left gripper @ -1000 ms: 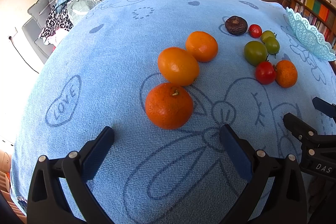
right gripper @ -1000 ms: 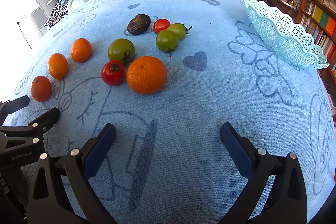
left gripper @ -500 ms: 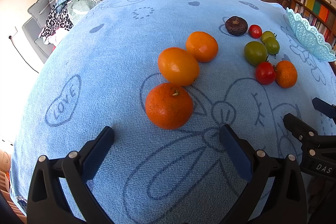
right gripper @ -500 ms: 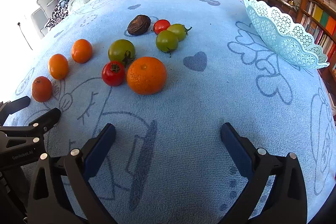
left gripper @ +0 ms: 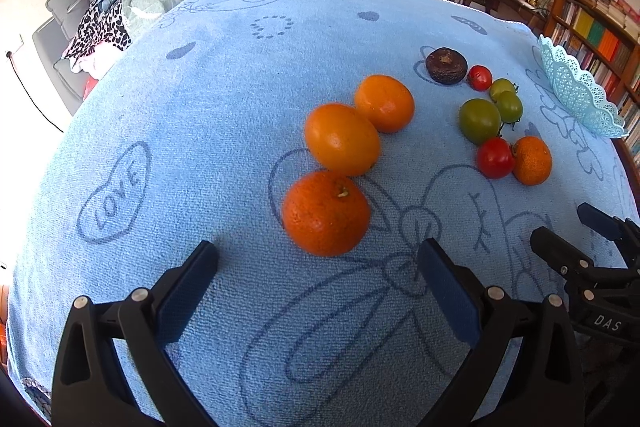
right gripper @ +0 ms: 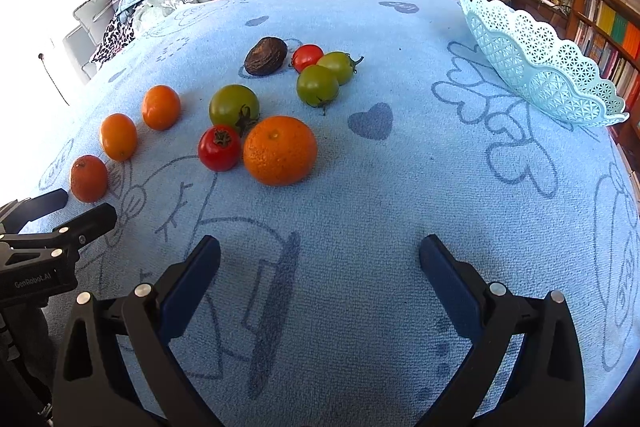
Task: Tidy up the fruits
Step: 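Close the left tool on a large orange while the right tool grasps another orange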
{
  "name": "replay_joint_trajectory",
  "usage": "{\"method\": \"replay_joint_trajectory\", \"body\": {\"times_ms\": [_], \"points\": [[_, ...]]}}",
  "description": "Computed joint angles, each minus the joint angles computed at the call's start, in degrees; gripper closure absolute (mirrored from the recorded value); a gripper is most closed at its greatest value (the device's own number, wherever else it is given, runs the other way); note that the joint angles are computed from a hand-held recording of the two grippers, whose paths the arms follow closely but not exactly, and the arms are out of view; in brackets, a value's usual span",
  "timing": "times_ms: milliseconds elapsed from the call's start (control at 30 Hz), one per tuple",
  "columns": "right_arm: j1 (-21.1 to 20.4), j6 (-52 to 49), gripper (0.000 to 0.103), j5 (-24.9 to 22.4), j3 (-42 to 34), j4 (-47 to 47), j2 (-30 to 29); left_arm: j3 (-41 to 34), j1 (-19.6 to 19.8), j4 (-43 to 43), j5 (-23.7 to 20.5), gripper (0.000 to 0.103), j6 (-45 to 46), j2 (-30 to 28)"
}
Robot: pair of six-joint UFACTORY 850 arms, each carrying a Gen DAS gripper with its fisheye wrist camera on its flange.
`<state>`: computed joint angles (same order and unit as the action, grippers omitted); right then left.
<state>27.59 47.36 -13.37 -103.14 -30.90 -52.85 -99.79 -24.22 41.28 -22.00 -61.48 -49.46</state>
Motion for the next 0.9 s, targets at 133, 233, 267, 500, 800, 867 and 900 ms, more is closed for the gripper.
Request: {"method": "replay_joint_trajectory", "body": {"times_ms": [133,233,267,500,800,867,900], "points": [[-0.7,-4.1,0.002,1.5,0.6,5.3,0.8,-0.2,0.2,2.3,-0.4,0.007,-2.9,0.2],[-0.9,-0.7,0.002,2.2,0.3,2.0,1.2,-0.4,0.3,2.8,0.0,0.014,-3.2,0.3],[-0.9,0.7,0.002,2.4,0.1,0.5,1.3,-0.6,0.3,2.5,0.2,0.017,-2.6,0.2],[-1.2,-16.8,0.014,2.5,-4.8,15.6,-0.9,-2.1,0.1,1.0,0.9,0.033,-0.2,-0.7],[-2.0,-34.9,0.047,-1.5,-10.2,34.2,-4.8,-2.8,0.0,6.4,0.6,0.052,-5.7,-1.7],[-2.2,-38.5,0.051,-1.7,-10.5,38.1,-5.1,-2.4,0.1,7.6,0.8,0.055,-7.2,-1.5],[-2.1,-38.8,0.052,-1.8,-10.8,38.3,-5.4,-2.3,0.1,7.9,1.2,0.058,-7.4,-1.4]]}}
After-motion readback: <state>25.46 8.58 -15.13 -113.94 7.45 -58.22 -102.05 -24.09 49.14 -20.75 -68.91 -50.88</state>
